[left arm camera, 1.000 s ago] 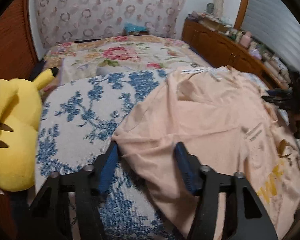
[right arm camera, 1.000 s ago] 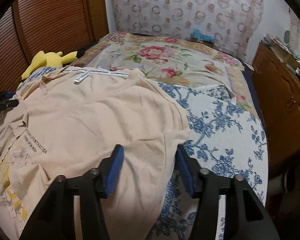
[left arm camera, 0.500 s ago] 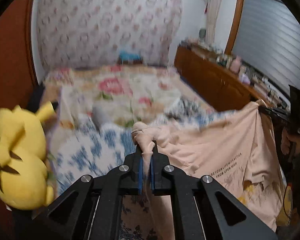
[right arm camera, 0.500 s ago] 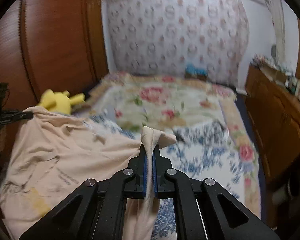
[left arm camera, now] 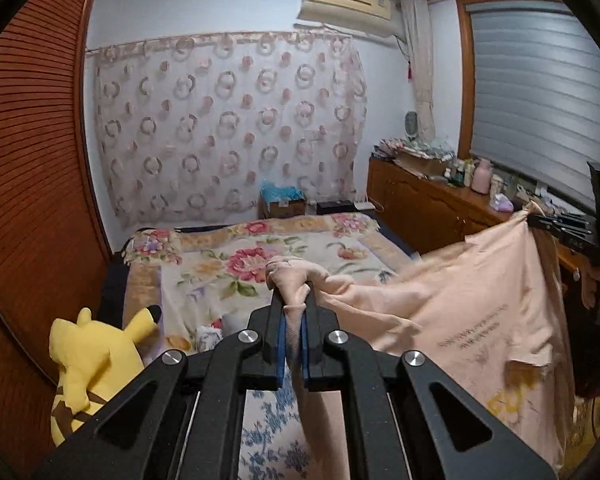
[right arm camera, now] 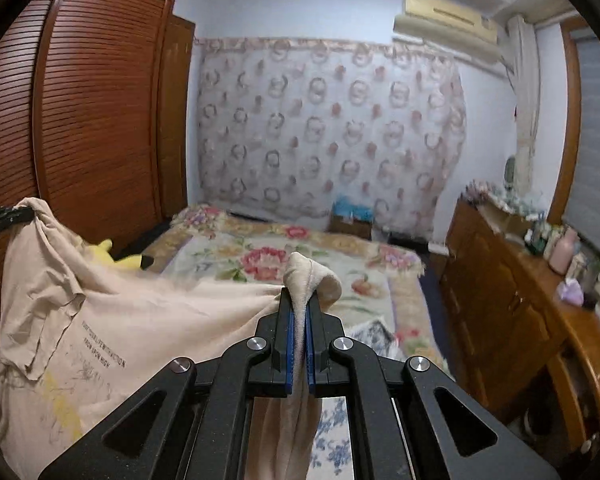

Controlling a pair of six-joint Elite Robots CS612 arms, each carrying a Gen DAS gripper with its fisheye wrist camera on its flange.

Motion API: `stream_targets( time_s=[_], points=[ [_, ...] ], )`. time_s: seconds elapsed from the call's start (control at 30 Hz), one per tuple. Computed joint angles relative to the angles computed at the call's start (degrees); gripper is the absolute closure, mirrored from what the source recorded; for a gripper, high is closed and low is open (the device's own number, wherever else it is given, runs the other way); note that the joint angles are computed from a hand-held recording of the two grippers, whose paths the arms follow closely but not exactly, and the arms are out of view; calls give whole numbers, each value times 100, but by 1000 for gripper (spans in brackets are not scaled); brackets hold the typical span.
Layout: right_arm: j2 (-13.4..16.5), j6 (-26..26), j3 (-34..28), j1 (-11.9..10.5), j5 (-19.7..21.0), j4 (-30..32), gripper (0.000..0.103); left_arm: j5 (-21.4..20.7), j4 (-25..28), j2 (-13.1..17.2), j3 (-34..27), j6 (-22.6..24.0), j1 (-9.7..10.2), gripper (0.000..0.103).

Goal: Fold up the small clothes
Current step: 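Lift the peach T-shirt off the bed with both grippers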

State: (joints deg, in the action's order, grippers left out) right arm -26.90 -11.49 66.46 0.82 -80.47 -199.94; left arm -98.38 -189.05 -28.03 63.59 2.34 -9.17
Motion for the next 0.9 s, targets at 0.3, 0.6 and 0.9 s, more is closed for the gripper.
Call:
stream_targets(
  time_s=[0.3,0.6,0.9],
  points=[
    [-186,-258,1270,-94,550,-491,99,-569,-822,-236,1486,35,62,97],
    [-566,-62,2777,-573,1554,-854,99,-899,-1268,-439,2725,83,106,97],
    [-886,-276,3435,-726,1424,-347,99,-734,-1271,-538,3165,223,33,91]
  ],
)
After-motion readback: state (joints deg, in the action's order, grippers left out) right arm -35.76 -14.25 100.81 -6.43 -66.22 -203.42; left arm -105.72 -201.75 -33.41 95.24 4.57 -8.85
